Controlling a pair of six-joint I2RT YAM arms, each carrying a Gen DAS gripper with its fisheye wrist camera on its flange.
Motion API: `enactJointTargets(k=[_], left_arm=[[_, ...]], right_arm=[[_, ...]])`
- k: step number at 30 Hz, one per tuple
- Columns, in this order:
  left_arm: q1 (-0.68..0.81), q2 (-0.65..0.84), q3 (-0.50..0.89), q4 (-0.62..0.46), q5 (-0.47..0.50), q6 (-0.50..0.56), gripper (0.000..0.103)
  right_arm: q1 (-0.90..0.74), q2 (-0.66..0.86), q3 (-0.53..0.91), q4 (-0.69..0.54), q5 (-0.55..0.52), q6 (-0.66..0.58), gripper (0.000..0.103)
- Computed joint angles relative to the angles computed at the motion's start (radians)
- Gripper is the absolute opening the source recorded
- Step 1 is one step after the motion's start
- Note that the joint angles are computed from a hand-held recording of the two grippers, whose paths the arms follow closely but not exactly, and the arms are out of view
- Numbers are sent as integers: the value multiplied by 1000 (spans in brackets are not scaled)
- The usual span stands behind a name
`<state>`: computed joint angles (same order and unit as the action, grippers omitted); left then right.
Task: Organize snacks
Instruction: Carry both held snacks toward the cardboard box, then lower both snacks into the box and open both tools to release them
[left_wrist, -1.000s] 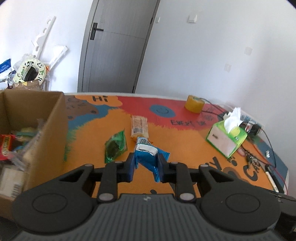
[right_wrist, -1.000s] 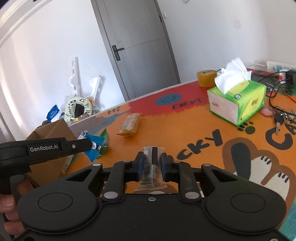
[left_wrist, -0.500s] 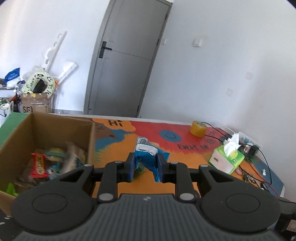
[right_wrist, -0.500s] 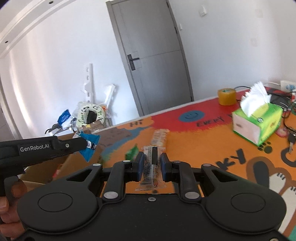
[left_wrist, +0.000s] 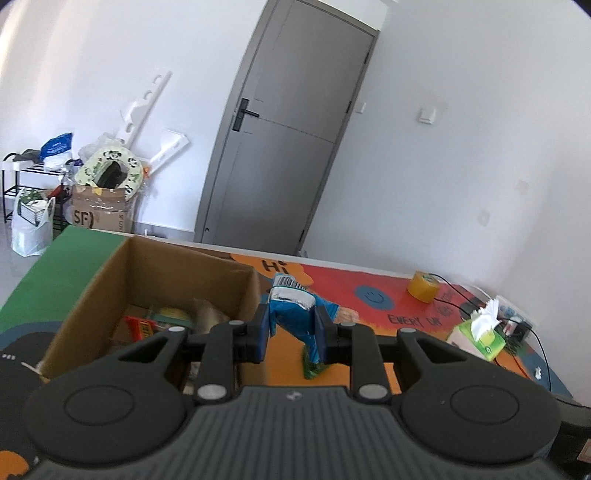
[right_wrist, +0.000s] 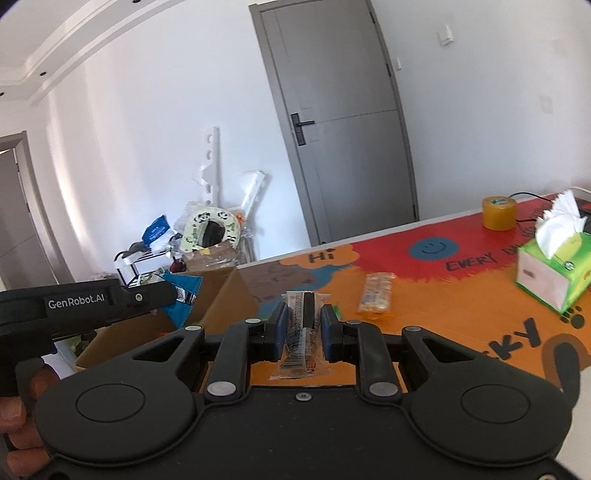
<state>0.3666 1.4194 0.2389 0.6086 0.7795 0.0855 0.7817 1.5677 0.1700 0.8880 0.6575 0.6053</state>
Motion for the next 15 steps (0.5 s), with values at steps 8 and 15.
enactJointTargets(k=[8,15], left_arm=[[112,69,60,-22,43,30,24],[168,135,130,-64,51,50,27]], right_arm=[[19,80,82,8,-26,-19,21],[18,143,157,5,-64,-28,21]])
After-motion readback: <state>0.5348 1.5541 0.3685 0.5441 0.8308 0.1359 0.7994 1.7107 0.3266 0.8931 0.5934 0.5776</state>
